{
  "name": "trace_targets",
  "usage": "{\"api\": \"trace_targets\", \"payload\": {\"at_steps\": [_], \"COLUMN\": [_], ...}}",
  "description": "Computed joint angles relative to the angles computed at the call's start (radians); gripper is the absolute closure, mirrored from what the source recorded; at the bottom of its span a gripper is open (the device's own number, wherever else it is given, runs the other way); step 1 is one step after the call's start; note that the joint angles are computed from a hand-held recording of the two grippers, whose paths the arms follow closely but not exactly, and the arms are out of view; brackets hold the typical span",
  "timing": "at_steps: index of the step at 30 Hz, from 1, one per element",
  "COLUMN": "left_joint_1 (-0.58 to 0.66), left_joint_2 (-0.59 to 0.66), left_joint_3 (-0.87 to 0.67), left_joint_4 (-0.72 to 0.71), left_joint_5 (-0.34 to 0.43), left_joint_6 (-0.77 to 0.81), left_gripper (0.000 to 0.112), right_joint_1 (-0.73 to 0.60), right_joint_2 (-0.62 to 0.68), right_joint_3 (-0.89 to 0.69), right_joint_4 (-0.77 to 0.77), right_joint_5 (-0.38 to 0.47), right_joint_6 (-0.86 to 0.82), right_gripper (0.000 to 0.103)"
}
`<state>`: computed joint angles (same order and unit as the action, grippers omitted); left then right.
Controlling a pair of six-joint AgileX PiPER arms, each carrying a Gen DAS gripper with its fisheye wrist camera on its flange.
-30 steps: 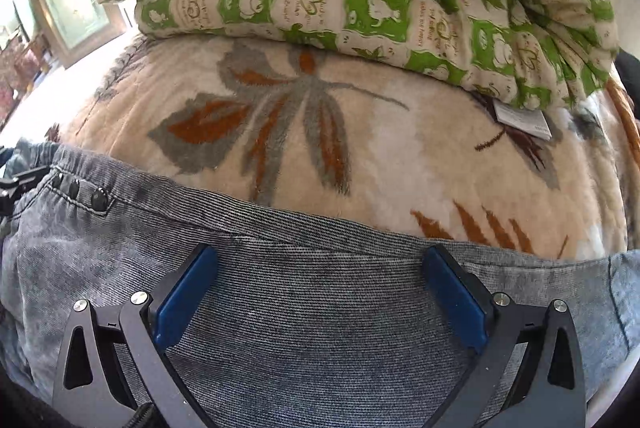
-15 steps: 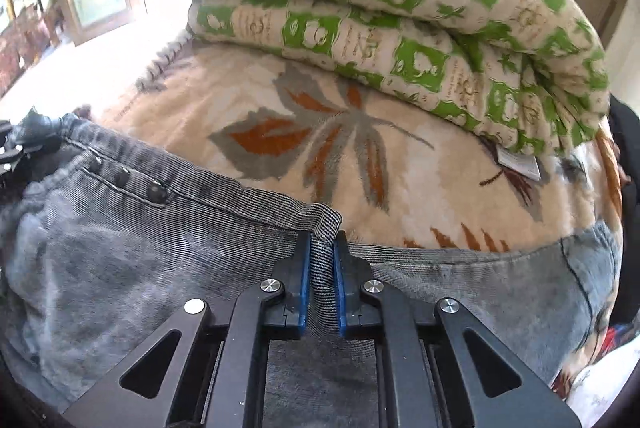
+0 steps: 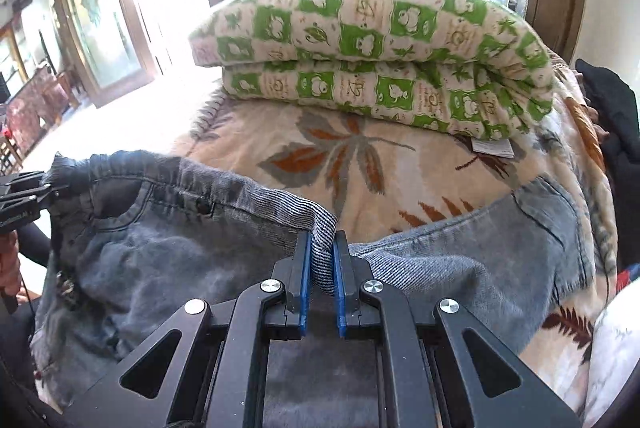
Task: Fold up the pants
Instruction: 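Lift the waistband with both grippers and fold it over onto the legs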
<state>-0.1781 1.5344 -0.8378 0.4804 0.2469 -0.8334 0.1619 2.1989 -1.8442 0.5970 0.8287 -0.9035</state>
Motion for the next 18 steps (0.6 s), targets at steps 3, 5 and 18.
{"api": "trace_targets", "payload": {"at_steps": [3, 5, 18], "left_joint_1": [-0.011, -0.014, -0.266], "left_joint_2": [-0.075, -0.133, -0.463], "left_joint_3": [0.045, 0.077, 0.332], "left_joint_4": [-0.065, -0.158, -0.125], "left_joint_5": [0.003, 0.002, 0.135], "left_joint_6": [0.059, 0.144, -0.011], "left_gripper": [0.097, 0.097, 0.097], "right_joint_1": [-0.019, -0.040, -0.201], "right_joint_2": [-0.077, -0.128, -0.432], "right_joint_3": [0.115, 0.187, 0.613], "right_joint_4": [0.049, 0.085, 0.183], "right_joint_5": [-0.016, -0.018, 0.048], "right_joint_6": [-0.069, -0.115, -0.306], "right_gripper": [0.094, 0.094, 0.094]}}
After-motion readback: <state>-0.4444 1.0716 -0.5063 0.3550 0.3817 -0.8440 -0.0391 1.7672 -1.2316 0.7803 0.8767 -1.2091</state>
